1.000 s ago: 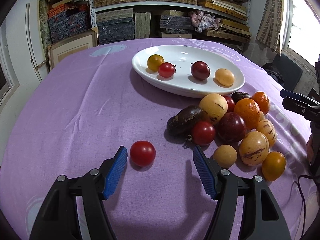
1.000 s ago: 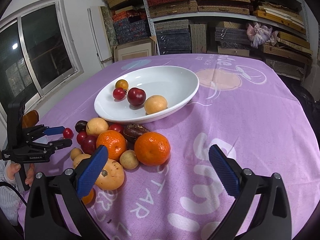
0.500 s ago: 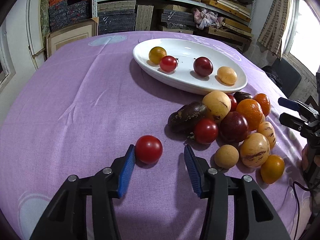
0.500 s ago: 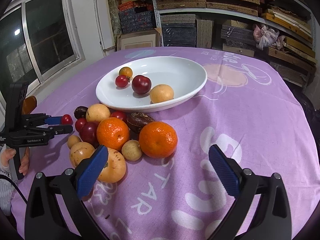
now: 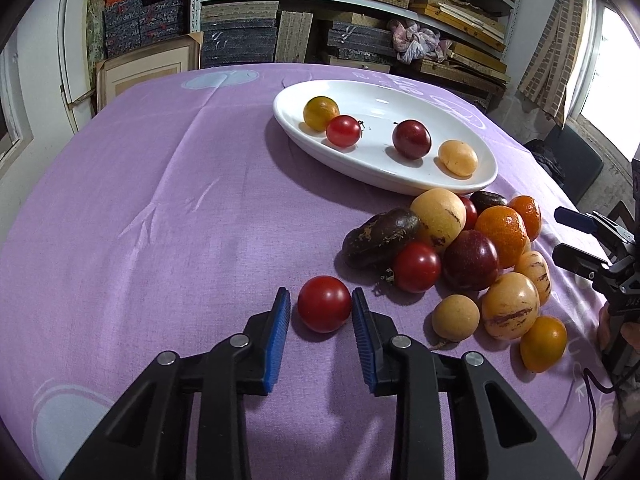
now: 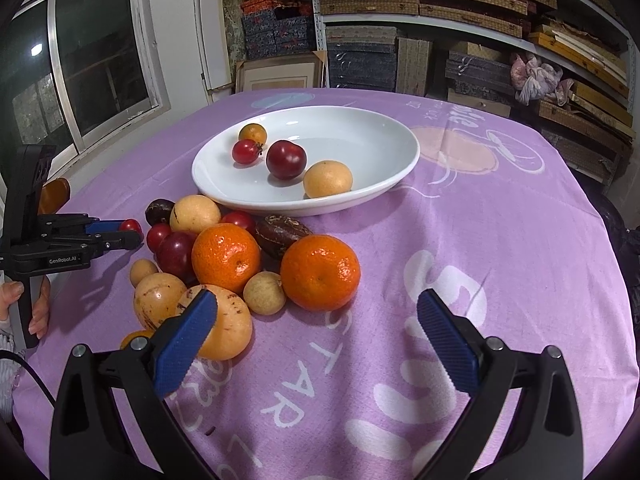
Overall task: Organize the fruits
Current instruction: 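Grasp another red cherry tomato with the left tool while the right tool moves toward a mandarin, then grasp the mandarin with the right tool while the left tool lifts the tomato over the plate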
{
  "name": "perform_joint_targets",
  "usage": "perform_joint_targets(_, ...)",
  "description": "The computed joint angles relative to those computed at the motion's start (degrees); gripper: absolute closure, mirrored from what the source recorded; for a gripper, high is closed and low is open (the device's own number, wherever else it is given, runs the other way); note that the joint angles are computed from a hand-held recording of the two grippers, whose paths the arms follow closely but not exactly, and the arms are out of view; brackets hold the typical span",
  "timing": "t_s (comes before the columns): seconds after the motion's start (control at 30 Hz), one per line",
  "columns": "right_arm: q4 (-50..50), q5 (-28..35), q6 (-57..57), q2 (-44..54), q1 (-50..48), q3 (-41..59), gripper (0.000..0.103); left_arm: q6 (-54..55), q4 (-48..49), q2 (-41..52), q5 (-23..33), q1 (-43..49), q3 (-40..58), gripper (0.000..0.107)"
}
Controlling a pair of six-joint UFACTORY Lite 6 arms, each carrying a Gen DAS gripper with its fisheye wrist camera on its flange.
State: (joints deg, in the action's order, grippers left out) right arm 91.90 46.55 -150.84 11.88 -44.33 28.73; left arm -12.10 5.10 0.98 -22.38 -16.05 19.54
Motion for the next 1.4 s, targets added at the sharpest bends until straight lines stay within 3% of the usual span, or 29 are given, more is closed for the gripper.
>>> perform_joint_targets(0.23, -0.1, -0.5, -1.5, -0.5, 0.0, -1.2, 0.010, -3.7, 4.7, -0.2, -0.2, 1.9, -0.2, 0.080)
perform_joint_targets(0.33, -1.0, -0.9, -0.1, 0.5, 0.3, -0.3, 0.035, -3.0, 4.0, -0.3, -0.1, 1.4, -0.3, 0.081)
perform_joint_targets(0.37, -1.4, -1.1, 0.7, 1.0, 0.3, 0.2, 0.039, -2.4, 3.3, -0.2, -0.1, 1.0, -0.3, 0.081)
perform_joint_targets(0.73, -1.9, -0.4, 3.2, 2.0, 0.1, 1.9, 0.040, -2.1, 2.4, 0.1, -0.2, 0.3, -0.1, 0.080)
perform_joint_targets(0.87, -10.0, 1.7, 9.6, 2.7, 0.2, 3.0, 0.042, -2.3, 2.4, 0.1, -0.2, 0.3, -0.1, 0.080)
perform_joint_targets(1.13, -11.4, 2.9, 14.4, 6.0, 1.3, 5.2, 0.044, -0.4, 0.3, 0.3, -0.3, -0.4, -0.1, 0.080)
perform_joint_targets(1.27, 0.8, 0.3, 3.1, 0.7, 1.6, 0.7, 0.044, -1.0, 0.6, 0.3, -0.3, -0.6, -0.1, 0.080)
perform_joint_targets(1.4, 0.7, -2.3, 7.1, 4.2, 5.8, 4.7, 0.044, 0.3, -0.9, 0.3, -0.2, -1.2, -0.1, 0.080)
